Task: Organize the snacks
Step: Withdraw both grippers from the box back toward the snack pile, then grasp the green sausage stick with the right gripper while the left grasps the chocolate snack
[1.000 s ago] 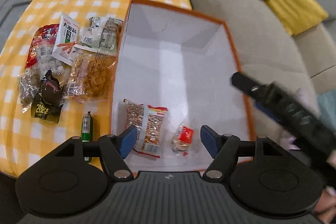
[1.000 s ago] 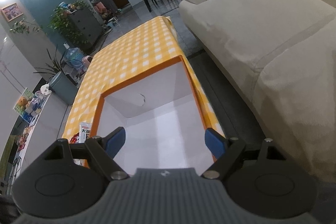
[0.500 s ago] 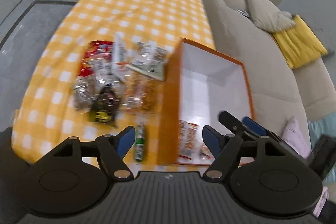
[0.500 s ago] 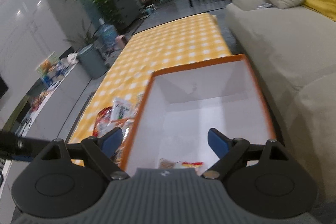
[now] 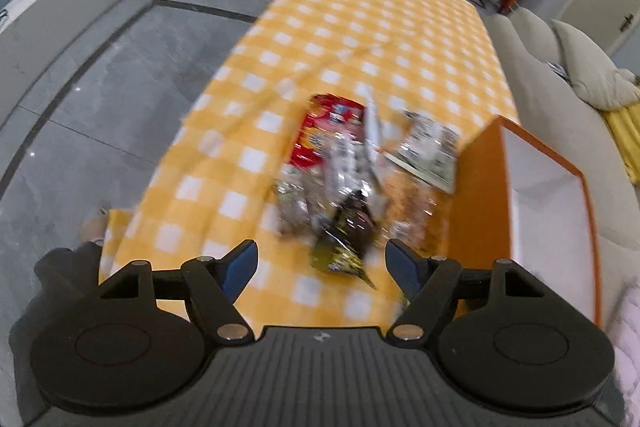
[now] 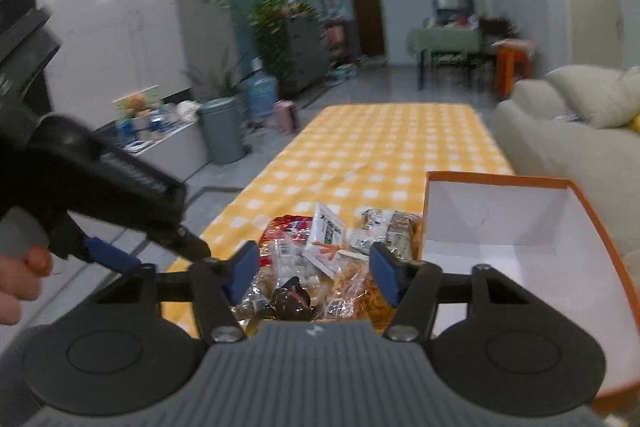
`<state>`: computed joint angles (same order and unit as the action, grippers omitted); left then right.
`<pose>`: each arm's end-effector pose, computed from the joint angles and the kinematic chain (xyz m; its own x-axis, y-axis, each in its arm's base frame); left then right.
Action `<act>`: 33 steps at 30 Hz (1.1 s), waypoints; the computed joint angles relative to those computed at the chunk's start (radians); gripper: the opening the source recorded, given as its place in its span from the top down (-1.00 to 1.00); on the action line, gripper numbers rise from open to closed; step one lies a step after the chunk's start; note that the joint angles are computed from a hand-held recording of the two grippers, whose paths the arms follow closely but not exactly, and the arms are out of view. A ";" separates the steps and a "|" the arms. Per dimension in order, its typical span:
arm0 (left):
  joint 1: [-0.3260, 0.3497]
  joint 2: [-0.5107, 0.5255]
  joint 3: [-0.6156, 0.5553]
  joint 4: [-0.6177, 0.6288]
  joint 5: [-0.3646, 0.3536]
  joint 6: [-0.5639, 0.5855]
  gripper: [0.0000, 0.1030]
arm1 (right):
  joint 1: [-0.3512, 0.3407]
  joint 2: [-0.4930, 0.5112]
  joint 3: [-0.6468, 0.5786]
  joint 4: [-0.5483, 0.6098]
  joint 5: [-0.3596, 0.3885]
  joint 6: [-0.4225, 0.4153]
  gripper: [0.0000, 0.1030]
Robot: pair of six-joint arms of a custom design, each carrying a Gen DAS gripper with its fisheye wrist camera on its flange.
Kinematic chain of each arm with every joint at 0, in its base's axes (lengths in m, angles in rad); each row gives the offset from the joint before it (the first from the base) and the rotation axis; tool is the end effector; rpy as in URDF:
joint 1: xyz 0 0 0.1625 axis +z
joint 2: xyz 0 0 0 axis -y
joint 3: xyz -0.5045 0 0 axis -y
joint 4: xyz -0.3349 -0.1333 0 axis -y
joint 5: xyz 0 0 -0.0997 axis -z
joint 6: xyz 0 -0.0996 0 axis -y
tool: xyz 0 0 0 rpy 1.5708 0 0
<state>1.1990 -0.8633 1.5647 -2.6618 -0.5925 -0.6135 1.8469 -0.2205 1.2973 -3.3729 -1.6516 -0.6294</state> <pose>-0.0521 -0.7279 0.3162 -0.7125 -0.5703 -0.4088 -0.0907 0.6525 -0.7524 0.3363 -0.7274 -0.0302 -0.6669 -0.6018 0.4393 -0.7380 0.4524 -0.5007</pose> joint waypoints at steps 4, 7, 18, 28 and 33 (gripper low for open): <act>0.044 0.009 0.022 -0.126 -0.087 0.056 -0.65 | 0.003 0.068 0.048 -0.155 -0.022 -0.081 0.12; 0.060 0.008 0.014 -0.087 -0.115 0.027 -0.64 | 0.005 0.142 0.027 -0.260 -0.089 -0.200 0.20; 0.074 -0.001 0.016 -0.083 -0.126 0.016 -0.64 | 0.035 0.258 -0.191 -0.091 -0.468 -0.142 0.63; 0.078 -0.003 0.009 -0.048 -0.135 -0.013 -0.64 | 0.011 0.184 -0.105 0.044 -0.340 -0.046 0.61; 0.074 0.002 0.007 -0.050 -0.131 0.004 -0.64 | 0.006 0.193 -0.096 0.018 -0.321 -0.076 0.36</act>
<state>1.2733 -0.8610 1.5718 -2.7122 -0.7235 -0.6098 1.8526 -0.0278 1.2012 -3.3549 -1.9728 -0.7055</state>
